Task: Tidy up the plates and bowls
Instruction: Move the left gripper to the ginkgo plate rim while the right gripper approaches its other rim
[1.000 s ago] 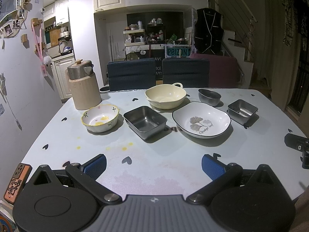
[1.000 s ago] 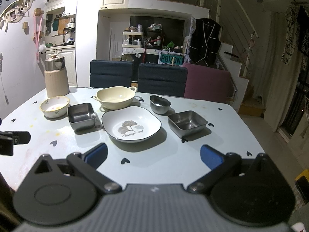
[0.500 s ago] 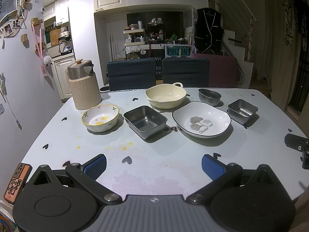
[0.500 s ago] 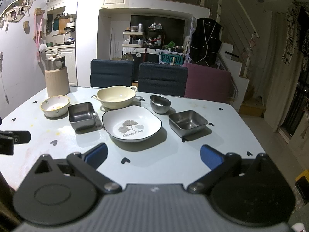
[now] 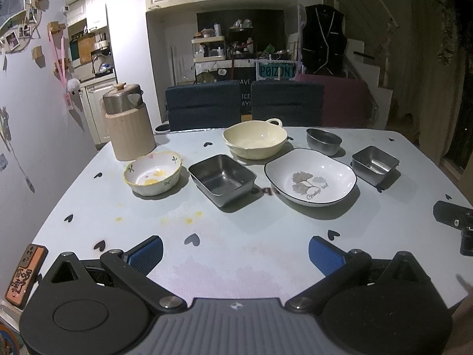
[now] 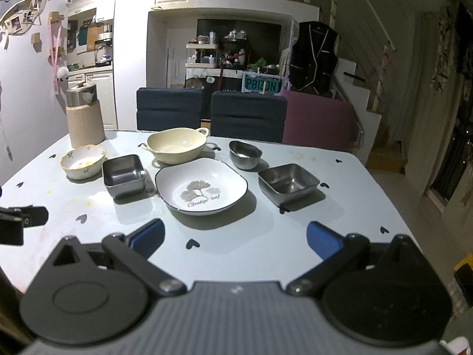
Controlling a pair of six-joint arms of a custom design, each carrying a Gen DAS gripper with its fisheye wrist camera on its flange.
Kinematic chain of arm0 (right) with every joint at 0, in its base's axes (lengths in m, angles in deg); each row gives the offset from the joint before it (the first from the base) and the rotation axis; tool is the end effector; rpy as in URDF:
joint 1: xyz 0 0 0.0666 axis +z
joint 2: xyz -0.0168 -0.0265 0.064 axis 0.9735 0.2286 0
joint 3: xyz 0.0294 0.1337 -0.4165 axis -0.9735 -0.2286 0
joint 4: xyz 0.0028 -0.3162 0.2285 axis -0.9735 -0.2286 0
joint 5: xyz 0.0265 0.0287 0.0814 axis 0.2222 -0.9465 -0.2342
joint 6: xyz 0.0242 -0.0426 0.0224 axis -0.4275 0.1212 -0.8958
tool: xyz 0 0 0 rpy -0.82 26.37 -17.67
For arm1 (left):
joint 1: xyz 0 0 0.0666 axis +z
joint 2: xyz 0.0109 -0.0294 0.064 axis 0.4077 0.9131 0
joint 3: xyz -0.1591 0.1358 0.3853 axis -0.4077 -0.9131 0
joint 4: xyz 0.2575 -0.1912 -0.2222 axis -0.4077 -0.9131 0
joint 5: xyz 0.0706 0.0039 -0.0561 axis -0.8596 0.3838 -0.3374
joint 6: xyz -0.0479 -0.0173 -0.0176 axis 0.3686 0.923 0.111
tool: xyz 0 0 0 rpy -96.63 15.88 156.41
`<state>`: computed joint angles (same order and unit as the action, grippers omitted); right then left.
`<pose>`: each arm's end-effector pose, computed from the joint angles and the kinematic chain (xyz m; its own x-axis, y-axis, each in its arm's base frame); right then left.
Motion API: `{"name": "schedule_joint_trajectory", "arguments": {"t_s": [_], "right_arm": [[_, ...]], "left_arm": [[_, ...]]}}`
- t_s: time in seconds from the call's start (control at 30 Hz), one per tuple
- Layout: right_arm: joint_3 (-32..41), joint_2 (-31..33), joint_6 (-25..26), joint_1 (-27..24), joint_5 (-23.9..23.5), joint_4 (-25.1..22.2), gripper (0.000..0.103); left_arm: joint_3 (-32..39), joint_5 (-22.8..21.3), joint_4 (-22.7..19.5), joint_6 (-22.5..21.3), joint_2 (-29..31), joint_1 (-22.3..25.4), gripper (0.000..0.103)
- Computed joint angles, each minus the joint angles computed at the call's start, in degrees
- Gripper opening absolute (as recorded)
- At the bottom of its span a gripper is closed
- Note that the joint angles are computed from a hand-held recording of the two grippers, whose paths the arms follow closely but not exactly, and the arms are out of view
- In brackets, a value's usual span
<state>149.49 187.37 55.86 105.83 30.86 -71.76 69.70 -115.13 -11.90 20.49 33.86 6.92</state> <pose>0.5909 0.3220 0.4589 -0.4830 -0.2545 -0.8378 -0.3731 0.9254 -0.0660 0.5077 -0.1375 0.4900 -0.5893 -0.1847 -0.7865 -0.3748 0.9249 0.0637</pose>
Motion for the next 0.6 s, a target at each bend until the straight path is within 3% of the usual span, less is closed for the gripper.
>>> {"name": "schedule_joint_trajectory", "arguments": {"t_s": [0.3,0.5,0.6], "right_arm": [[9.49,5.13,2.64,-1.17,-1.39,-3.77,0.103],[22.24,12.89,2.23,-2.75,-4.60,-5.74,0.103],[27.51,16.48,2.58,-3.32,-5.94,-4.16,0.103]], "left_arm": [[7.25,3.67,-3.47,2.25,5.27,2.49,0.103],[12.55,4.03,-3.15,3.45,9.24,3.89,0.103],[15.63,4.19,-2.43,3.96,11.58,4.40,0.103]]}}
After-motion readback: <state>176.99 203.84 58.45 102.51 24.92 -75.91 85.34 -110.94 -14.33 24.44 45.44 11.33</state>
